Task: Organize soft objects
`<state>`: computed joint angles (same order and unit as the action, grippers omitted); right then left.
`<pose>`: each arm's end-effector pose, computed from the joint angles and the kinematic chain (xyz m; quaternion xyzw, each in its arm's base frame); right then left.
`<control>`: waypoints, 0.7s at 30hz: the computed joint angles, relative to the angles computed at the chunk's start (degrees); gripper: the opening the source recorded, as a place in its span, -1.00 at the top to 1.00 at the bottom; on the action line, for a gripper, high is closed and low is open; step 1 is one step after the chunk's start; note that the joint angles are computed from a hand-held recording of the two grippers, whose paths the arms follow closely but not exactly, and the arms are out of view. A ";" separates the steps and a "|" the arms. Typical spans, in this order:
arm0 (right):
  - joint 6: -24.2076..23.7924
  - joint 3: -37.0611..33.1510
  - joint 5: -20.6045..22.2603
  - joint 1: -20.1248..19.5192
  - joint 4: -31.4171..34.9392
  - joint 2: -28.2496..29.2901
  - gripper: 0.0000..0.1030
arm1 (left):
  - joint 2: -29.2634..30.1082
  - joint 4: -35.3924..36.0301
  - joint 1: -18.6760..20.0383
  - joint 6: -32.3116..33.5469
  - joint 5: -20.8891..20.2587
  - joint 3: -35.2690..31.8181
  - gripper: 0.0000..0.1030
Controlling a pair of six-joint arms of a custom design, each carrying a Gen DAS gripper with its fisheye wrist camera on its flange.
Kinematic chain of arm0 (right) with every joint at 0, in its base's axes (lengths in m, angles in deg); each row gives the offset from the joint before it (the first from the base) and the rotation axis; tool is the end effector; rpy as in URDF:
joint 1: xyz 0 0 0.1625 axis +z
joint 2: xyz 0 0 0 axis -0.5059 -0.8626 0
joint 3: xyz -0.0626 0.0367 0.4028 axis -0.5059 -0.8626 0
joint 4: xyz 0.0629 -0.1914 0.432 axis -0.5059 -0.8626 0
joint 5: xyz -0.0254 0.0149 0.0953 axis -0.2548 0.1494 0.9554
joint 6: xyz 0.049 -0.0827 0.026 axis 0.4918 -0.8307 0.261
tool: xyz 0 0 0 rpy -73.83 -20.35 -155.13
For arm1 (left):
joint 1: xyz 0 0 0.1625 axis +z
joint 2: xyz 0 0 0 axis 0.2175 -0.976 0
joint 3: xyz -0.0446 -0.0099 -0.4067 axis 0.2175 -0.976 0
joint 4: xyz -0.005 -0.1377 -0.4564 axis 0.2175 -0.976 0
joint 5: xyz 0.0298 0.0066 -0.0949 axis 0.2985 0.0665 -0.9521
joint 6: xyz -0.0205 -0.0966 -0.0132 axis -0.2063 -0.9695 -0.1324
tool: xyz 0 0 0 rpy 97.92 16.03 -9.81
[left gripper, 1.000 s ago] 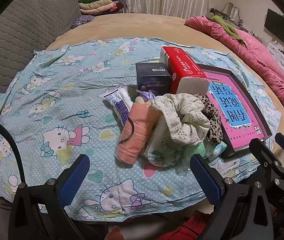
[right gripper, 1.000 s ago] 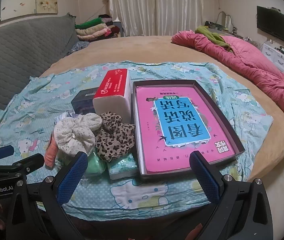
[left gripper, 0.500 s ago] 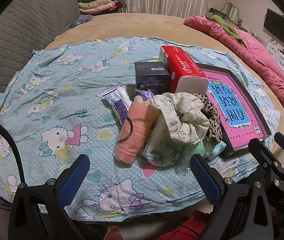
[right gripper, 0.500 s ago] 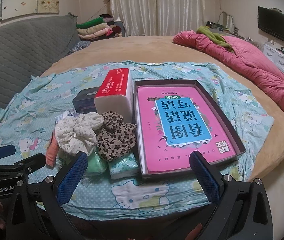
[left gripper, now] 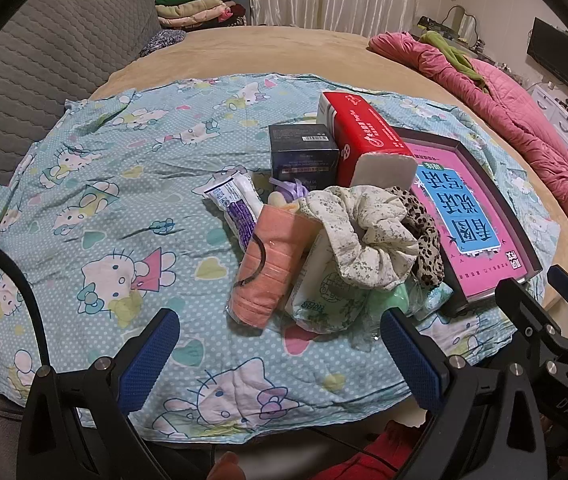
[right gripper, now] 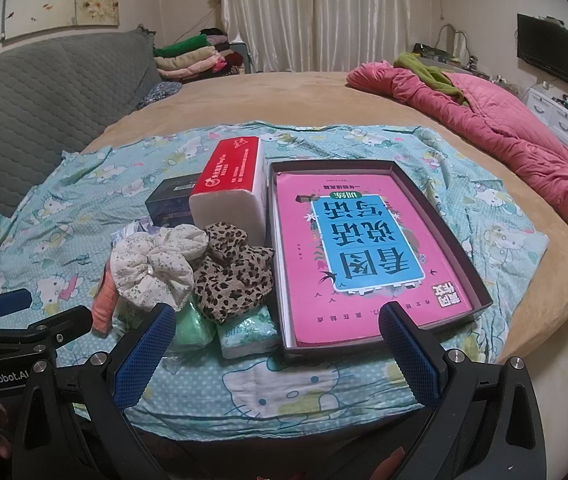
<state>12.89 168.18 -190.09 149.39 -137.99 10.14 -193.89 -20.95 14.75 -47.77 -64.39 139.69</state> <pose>0.2726 -0.3432 0.1062 0.2668 -0.8725 0.2971 0.2816 -0.1687 -0.3246 0.2013 -0.0107 0.8737 -0.3126 0.3727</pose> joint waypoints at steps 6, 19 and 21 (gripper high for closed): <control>0.03 -0.13 -0.02 0.13 0.02 0.36 -0.96 | 0.08 -0.39 -0.01 0.10 -0.07 0.13 -0.97; -1.80 -0.02 1.40 -0.43 -0.46 1.04 -0.96 | -1.58 -2.62 1.48 1.61 -0.67 1.21 -0.97; -1.89 -0.13 1.51 -0.43 -0.40 1.22 -0.96 | -1.87 -3.12 1.78 1.97 -0.75 1.44 -0.97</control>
<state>11.00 168.06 -188.59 148.97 -138.39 11.36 -195.76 -24.07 16.53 -45.80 -65.14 141.13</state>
